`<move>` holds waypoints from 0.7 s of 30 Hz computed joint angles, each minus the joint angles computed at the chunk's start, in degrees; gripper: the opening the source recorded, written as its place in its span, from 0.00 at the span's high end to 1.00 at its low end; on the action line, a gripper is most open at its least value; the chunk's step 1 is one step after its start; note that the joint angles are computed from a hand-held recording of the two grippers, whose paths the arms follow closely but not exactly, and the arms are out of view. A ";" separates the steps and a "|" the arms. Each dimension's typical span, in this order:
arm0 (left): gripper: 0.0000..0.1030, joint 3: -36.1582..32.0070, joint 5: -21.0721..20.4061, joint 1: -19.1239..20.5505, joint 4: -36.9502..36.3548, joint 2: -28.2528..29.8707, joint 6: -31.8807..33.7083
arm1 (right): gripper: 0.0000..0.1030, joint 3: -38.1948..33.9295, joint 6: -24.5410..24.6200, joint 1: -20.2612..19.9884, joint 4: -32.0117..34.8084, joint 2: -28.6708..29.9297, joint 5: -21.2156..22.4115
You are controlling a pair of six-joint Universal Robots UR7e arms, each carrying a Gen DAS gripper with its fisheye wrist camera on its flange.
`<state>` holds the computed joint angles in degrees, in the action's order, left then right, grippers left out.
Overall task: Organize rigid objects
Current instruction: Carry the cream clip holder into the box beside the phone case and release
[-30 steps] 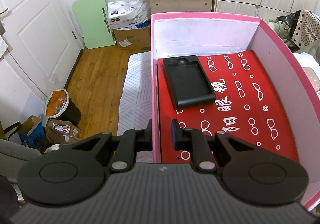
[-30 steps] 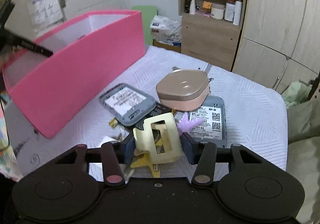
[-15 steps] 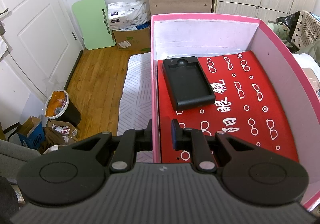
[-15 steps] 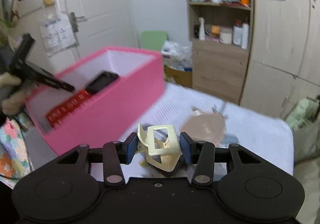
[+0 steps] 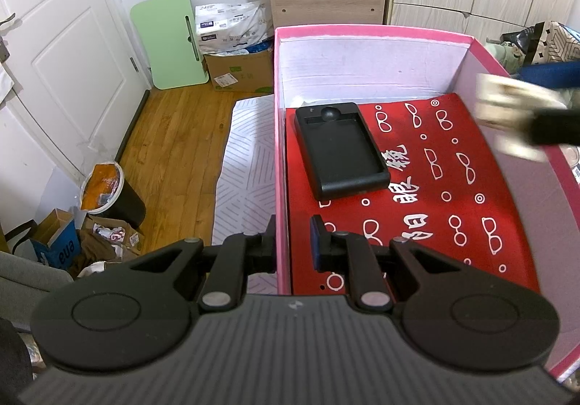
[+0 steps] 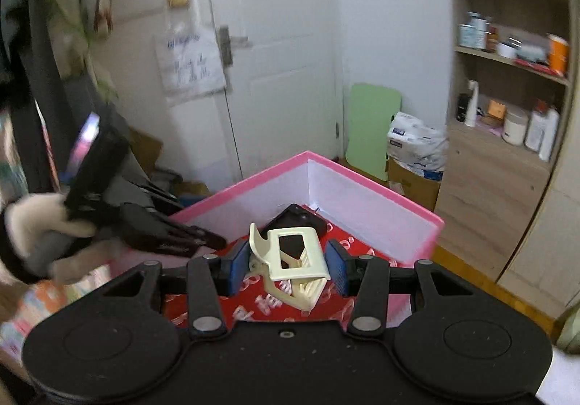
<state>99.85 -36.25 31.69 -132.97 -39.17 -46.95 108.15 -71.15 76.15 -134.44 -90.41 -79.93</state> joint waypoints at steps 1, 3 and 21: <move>0.86 0.04 0.01 -0.01 -0.04 -0.01 -0.05 | 0.50 0.22 -0.15 1.29 -2.85 1.67 -2.11; 0.86 0.50 0.51 -0.19 -0.93 -0.04 0.21 | 0.50 0.86 0.44 3.84 -10.79 5.44 -7.25; 0.85 1.57 1.51 -0.83 -2.45 -0.31 0.61 | 0.50 -8.40 18.58 12.53 -11.79 21.89 -34.33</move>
